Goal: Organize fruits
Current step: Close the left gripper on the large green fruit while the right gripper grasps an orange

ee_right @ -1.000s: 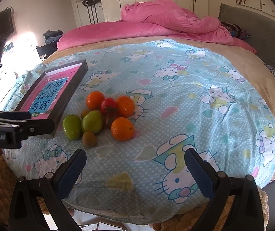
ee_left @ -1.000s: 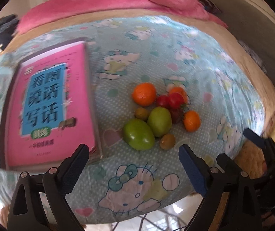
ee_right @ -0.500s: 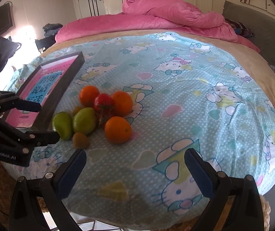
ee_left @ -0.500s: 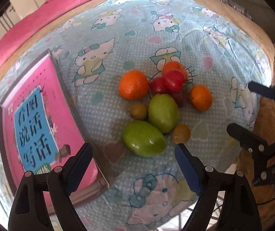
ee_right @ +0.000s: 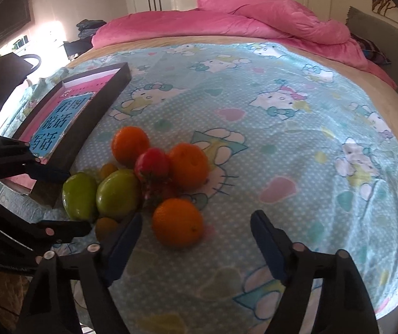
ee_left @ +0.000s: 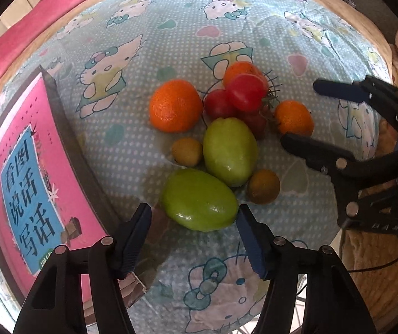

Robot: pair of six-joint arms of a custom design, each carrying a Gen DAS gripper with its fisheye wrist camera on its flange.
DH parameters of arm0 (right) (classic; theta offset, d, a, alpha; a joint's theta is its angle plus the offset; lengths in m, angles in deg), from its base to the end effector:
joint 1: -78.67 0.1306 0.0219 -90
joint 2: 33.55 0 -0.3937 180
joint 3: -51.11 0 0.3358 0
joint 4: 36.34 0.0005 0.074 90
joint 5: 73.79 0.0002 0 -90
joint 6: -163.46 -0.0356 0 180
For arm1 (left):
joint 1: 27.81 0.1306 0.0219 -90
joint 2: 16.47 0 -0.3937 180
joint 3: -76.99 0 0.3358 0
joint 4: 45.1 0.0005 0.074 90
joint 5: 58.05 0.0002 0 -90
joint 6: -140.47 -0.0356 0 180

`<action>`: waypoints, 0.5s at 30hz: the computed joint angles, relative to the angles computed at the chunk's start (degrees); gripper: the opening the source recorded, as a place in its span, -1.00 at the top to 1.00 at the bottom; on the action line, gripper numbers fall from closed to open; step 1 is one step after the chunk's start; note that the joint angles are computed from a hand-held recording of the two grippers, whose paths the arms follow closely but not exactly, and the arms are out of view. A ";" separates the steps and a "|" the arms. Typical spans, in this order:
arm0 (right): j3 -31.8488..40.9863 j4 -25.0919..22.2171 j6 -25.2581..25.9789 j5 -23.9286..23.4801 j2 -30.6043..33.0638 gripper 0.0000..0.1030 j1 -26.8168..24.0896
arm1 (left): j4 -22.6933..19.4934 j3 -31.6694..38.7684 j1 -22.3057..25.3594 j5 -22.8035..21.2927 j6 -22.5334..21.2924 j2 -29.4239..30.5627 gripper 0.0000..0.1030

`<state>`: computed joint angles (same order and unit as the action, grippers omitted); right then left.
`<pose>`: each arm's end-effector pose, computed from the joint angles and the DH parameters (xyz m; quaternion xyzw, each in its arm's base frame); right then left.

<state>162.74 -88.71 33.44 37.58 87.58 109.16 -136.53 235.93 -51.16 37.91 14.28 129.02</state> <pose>0.5299 0.2964 0.3176 0.1241 0.9462 -0.0090 0.2988 0.6369 -0.2795 0.3247 0.4978 0.8594 -0.0397 0.1097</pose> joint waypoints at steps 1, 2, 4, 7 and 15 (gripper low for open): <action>-0.06 0.15 0.17 -0.57 0.11 -0.42 0.08 | 0.20 -0.12 -0.04 0.08 0.45 0.03 -0.25; -0.15 0.16 0.36 -1.04 0.21 -0.39 0.17 | 1.09 -0.99 -0.11 0.17 0.84 -0.33 -0.25; -0.33 0.00 0.80 -1.04 0.46 -0.26 0.41 | 2.00 -1.61 -0.40 0.52 1.50 -0.46 -0.23; -1.03 0.65 1.59 -0.71 0.30 -0.04 0.42 | 3.37 -3.48 -0.78 0.64 2.93 -1.12 -0.11; -2.86 3.53 2.57 -2.42 -0.74 0.28 0.22 | 5.99 -6.44 -0.64 1.44 5.36 -2.31 -0.10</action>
<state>159.87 -85.18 36.01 35.16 86.84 109.38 -130.54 229.49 -51.80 39.35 19.64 126.70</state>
